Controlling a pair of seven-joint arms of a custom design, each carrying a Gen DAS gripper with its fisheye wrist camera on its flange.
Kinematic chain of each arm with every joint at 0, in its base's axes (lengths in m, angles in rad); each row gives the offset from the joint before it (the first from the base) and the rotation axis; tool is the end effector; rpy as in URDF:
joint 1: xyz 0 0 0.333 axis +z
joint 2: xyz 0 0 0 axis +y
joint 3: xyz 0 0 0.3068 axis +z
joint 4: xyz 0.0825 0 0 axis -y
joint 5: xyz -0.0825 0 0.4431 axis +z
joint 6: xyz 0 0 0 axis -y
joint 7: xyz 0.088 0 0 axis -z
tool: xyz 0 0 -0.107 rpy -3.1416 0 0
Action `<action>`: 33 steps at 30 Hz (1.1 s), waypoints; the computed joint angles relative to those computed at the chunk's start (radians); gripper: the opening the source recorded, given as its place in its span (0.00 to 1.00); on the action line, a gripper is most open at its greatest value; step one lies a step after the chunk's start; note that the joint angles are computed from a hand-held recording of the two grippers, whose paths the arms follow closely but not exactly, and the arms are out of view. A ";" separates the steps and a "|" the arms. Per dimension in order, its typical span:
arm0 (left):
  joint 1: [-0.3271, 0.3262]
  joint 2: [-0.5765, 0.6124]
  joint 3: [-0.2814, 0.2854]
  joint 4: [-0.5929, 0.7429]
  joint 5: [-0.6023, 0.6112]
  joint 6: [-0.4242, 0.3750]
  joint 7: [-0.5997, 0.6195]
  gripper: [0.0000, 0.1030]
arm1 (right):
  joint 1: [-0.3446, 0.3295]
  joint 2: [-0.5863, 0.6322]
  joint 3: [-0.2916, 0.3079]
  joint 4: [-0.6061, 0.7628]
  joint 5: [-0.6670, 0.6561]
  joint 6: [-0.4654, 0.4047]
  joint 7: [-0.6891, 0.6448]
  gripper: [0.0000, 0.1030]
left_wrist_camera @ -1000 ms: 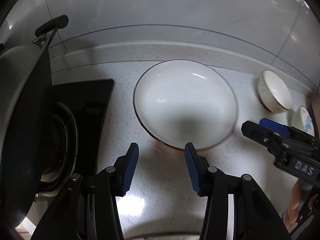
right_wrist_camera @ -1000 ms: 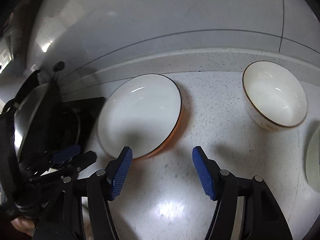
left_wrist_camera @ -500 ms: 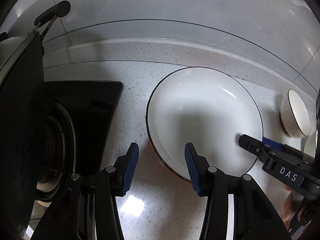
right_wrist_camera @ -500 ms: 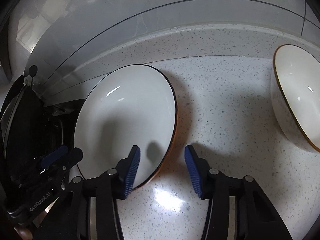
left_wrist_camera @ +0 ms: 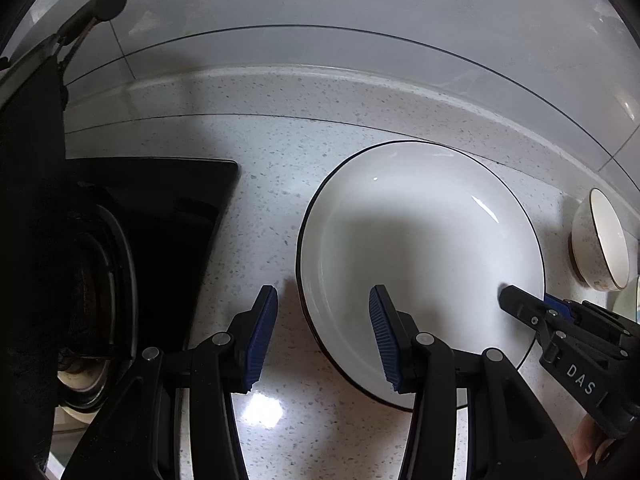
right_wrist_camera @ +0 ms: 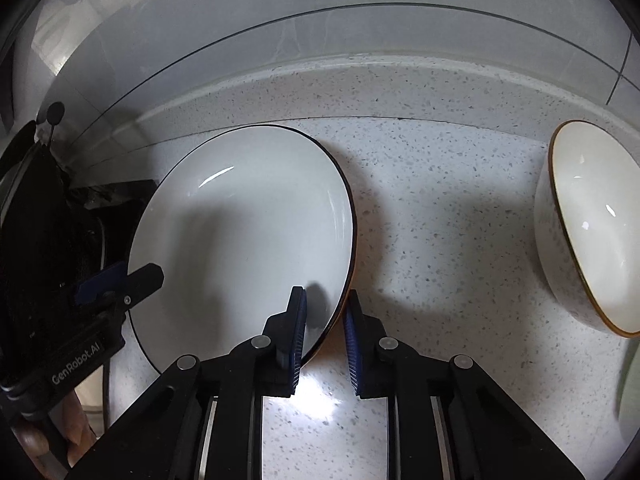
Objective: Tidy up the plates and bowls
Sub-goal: 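Close the right gripper on the rim of the orange-bottomed white plate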
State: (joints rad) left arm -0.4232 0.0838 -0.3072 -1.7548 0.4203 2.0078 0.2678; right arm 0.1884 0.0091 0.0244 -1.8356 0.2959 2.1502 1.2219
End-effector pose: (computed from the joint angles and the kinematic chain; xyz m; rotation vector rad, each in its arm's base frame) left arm 0.5132 -0.4200 0.5104 -2.3555 1.5121 -0.3578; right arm 0.6336 0.1492 0.5248 -2.3095 1.4702 -0.0702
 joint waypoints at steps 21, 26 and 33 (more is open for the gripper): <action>-0.004 0.031 -0.017 -0.017 -0.165 0.193 0.198 0.40 | -0.063 -0.152 -0.024 -0.122 -0.001 -0.078 -0.127 0.17; -0.001 0.035 -0.018 -0.019 -0.206 0.218 0.230 0.40 | -0.077 -0.177 -0.030 -0.138 0.003 -0.091 -0.141 0.17; -0.011 0.034 -0.023 -0.015 -0.208 0.211 0.239 0.31 | -0.090 -0.205 -0.029 -0.164 0.000 -0.086 -0.148 0.17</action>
State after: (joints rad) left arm -0.4347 0.1176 -0.3297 -1.7700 0.2126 2.2187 0.5069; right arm 0.0979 -0.1959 -0.0047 -2.0000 0.2955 2.0643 1.0743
